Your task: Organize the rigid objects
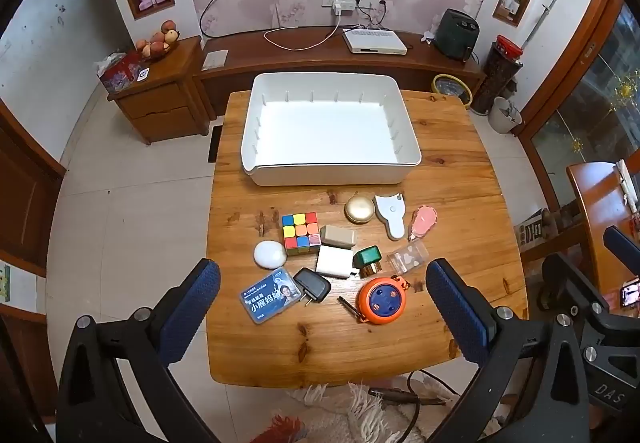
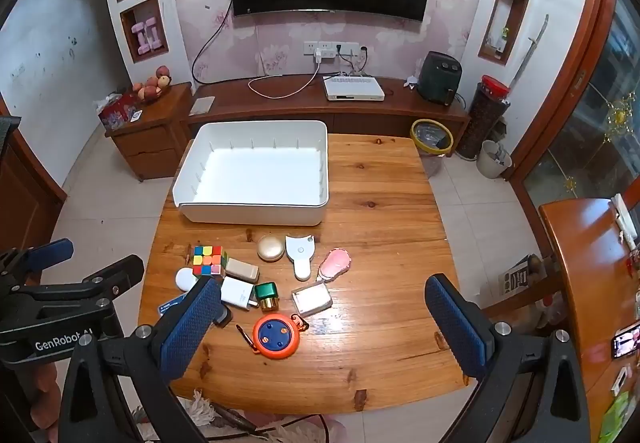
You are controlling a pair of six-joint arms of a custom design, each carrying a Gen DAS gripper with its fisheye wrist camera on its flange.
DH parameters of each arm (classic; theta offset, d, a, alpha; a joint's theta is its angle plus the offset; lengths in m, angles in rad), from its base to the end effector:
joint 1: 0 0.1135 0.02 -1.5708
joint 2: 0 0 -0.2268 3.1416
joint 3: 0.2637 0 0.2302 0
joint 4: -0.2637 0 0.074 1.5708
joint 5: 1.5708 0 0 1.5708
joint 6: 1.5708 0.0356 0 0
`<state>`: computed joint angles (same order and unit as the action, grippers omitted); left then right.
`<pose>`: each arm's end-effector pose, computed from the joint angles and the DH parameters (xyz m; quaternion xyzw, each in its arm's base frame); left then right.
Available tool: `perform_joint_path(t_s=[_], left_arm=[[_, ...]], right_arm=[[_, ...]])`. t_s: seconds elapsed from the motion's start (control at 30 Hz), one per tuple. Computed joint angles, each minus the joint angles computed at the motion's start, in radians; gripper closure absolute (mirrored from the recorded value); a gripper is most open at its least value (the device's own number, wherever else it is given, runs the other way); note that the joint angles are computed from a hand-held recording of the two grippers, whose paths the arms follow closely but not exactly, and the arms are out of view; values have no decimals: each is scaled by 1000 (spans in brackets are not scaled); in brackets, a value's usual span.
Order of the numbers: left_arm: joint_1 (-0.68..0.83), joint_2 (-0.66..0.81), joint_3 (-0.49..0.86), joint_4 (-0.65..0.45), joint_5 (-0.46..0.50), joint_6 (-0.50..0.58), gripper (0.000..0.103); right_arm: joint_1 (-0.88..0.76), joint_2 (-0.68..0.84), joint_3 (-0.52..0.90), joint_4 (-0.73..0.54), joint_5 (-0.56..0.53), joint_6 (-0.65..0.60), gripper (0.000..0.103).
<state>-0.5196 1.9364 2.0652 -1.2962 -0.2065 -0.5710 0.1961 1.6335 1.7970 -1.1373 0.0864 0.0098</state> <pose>0.3131 -0.1707 0.3133 -0.0457 0.9737 -0.0170 0.2227 0.3000 0.0565 0.3447 -0.0762 0.9519 -0.0109 0.2965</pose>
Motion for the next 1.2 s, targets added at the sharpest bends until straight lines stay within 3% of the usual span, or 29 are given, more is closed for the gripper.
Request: perform_joint_path(t_s=[0.3,0.47,0.57,0.7,1.2], left_arm=[[4,-11,-33,25,-6,-1,1],[-9,6,3,0,-18,-6,1],[-2,-5,-13,13,-8,6,1],[-3,52,87,-29,-10,9,1],[-12,41,74,-28,-17,1,1]], right_arm=[[-4,22,33,-21,-3,-1,1],[-5,33,57,-36,-1,-2,1],[-2,1,-34,21,2,2,1],[-4,-5,-22,3,3,1,1],[-10,35,27,-19,3,-1,1]])
